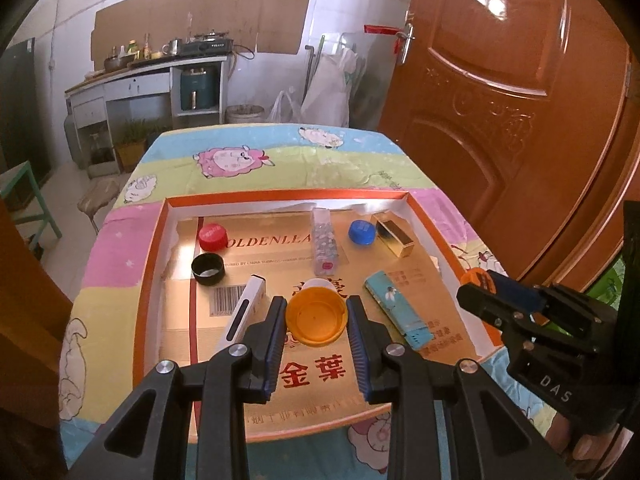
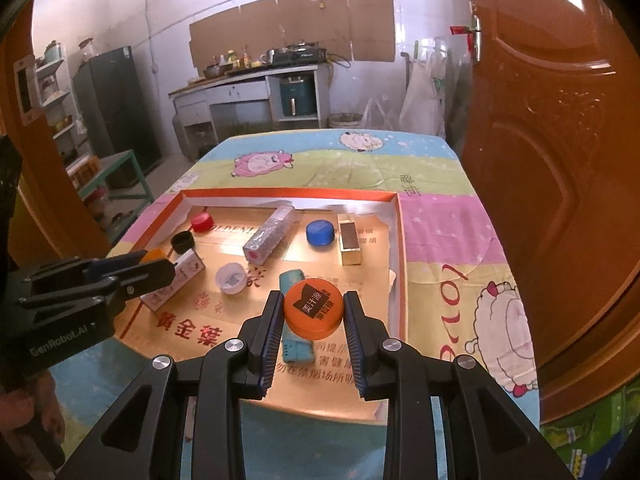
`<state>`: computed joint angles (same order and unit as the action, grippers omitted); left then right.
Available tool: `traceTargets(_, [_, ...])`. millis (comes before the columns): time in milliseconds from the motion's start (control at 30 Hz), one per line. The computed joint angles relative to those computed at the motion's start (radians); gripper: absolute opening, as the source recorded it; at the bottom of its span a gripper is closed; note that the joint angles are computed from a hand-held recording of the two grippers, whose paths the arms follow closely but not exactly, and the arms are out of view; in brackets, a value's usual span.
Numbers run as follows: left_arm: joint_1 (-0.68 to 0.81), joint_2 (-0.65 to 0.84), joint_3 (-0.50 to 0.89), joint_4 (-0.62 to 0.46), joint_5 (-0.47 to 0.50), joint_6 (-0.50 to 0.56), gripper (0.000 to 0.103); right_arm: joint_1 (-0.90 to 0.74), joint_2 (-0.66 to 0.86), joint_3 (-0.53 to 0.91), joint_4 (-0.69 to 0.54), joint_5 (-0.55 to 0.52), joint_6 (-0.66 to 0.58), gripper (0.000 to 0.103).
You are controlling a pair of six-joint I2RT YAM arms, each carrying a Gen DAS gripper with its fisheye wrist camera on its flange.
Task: Organize rigid objects
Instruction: 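Lift both orange caps and carry them over the GOLDENLEAF box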
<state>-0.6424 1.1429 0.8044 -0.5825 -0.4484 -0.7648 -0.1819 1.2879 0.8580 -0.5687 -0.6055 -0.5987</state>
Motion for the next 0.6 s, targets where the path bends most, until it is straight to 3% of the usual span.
traceTargets(600, [0.104, 0.102, -0.049, 0.105, 0.125, 0.05, 0.031, 0.093, 0.175, 0.053, 0.124, 0.077, 0.062, 0.031])
